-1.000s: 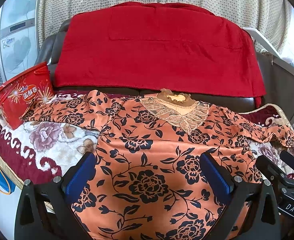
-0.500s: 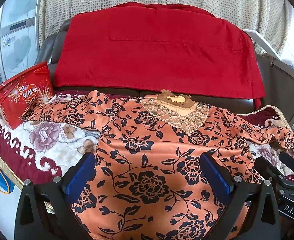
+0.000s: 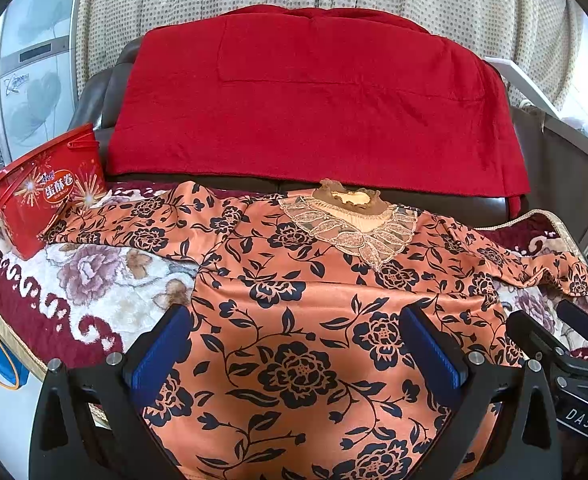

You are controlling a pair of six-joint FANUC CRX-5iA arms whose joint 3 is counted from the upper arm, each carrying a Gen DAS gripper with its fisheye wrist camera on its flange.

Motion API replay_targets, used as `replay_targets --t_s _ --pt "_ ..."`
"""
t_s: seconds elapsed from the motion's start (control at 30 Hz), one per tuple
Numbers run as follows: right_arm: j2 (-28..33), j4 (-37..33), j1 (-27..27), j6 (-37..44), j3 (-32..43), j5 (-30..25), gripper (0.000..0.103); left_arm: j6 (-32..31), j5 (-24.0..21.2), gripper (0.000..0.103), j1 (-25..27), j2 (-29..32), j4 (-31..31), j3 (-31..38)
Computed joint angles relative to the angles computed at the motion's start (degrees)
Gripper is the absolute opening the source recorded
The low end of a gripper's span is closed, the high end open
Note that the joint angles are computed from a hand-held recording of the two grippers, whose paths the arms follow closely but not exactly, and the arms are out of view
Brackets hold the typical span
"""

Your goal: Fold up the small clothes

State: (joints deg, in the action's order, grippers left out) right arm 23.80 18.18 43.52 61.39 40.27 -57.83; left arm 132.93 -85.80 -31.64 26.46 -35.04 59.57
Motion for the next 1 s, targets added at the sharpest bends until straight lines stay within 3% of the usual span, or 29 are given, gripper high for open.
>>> replay_targets --t_s 0.07,0.17,0.33,0.37,0.4,0.5,0.63,0.7,0.77,0.83,0.9,1.0 --pt "-0.34 0.43 0.09 -0.27 -0.78 0.8 0.103 -0.55 0.09 0.103 -0.95 -0.01 -2.77 -0.12" --pt "-1.7 0.92 0.01 -1.43 -3.41 3.19 0.103 -1.1 -0.97 0.103 0.15 0.43 -0.44 0.08" --pt "-5.89 -8.88 -4.75 -2.29 -8.45 8.47 0.103 -1.48 -4.15 0.103 2.81 1.87 4.83 -1.18" --pt "-6.86 -9.84 -5.8 -3.15 -10.03 9.96 0.103 -0.52 -2.61 0.103 3.17 1.44 5.82 -2.9" --pt "-8.7 -12.04 -7.56 -4.6 -12.89 13.25 0.103 0.75 -0.25 0.103 3.45 0.88 6.62 -5.03" --pt "-12.31 -21.42 -15.16 -8.14 -18.14 19.53 0.103 0.13 0.15 0.103 3.81 2.16 7.46 -5.2" --pt "-12.4 -36.35 -26.86 -11.06 -18.68 23.9 0.096 -1.98 -2.2 0.103 4.31 5.17 10.06 -1.96" --pt "-10.79 -45.24 -33.4 -10.89 -17.32 26.15 0.09 -2.75 -3.61 0.103 4.42 6.72 10.84 0.07" --pt "-7.76 -49.51 -37.34 -12.4 -13.86 24.82 0.083 -3.4 -3.98 0.103 4.45 7.48 10.67 0.9" --pt "-4.46 -49.98 -40.28 -16.19 -10.0 24.12 0.075 -3.81 -4.74 0.103 4.5 8.24 10.25 1.82" --pt "-1.51 -51.1 -42.51 -17.33 -6.46 24.52 0.074 -4.12 -5.48 0.103 4.81 8.94 10.18 2.68" --pt "3.24 -47.09 -43.4 -21.96 0.16 22.26 0.074 -4.04 -5.72 0.103 5.34 9.54 10.11 2.77"
